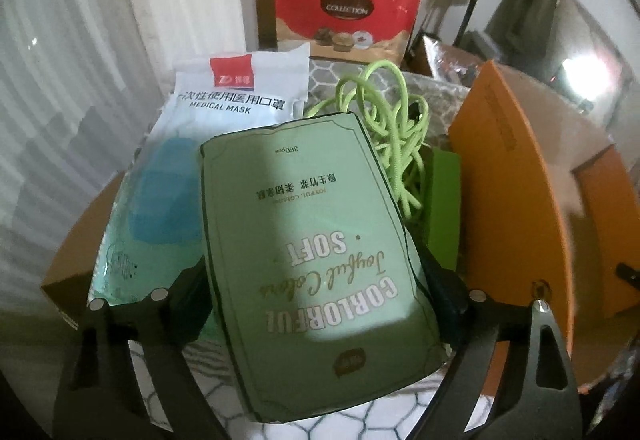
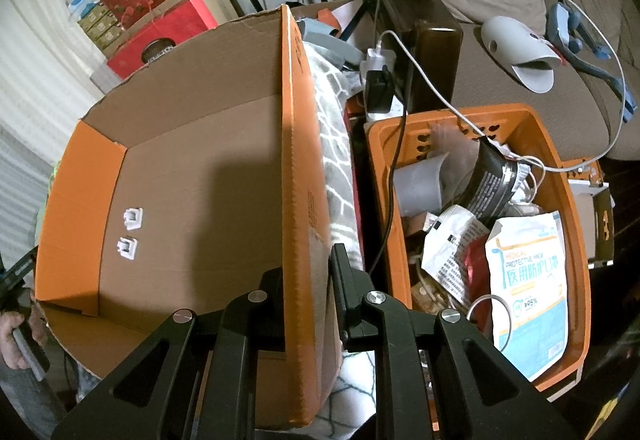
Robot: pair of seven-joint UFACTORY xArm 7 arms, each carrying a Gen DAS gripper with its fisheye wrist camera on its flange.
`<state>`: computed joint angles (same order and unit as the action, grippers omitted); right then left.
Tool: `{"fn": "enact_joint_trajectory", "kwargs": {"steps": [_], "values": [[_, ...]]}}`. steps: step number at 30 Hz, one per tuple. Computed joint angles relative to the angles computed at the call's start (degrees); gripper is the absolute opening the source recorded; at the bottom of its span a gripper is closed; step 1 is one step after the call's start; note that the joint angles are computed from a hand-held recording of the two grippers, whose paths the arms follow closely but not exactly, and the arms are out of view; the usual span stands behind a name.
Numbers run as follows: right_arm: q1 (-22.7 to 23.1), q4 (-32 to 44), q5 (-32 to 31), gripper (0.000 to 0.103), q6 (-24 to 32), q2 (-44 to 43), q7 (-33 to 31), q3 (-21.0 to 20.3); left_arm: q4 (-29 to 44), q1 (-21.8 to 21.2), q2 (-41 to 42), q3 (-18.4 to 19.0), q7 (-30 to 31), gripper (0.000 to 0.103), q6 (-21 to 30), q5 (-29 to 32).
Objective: Organize objects
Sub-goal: 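Lift the green tissue pack with the left tool toward the box, then lower the tissue pack into the box and open the left tool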
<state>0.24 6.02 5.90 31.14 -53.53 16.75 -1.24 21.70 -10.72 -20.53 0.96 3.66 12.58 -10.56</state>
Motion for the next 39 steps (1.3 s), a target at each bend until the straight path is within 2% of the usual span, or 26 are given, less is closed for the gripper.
{"fn": "enact_joint_trajectory", "kwargs": {"steps": [8,14,19,30,39], "values": [[0.07,-0.3,0.04,0.015,-0.23,-0.15,0.05,-0.08,-0.85,-3.74,-10.9,6.95,7.97,0.088,4.73,-5.98],[0.12,-0.29,0.05,0.014,-0.18,-0.15,-0.07,-0.19,2.78,-6.72,-13.55,8.32,13.32,0.088,9.37,-9.56],[0.16,-0.22,0.09,0.014,-0.13,-0.09,0.08,-0.06,7.5,-9.77,-11.55,7.68,17.12,0.088,13.32,-13.48],[0.0,-0.15,-0.1,0.014,0.18,-0.24,0.0,-0.13,17.13,-12.63,-3.0,-0.03,19.59,0.088,16.92,-18.63],[0.02,0.17,0.04,0.014,0.42,0.0,-0.1,-0.23,21.06,-13.54,4.97,-8.13,14.45,0.088,15.84,-13.27]]}}
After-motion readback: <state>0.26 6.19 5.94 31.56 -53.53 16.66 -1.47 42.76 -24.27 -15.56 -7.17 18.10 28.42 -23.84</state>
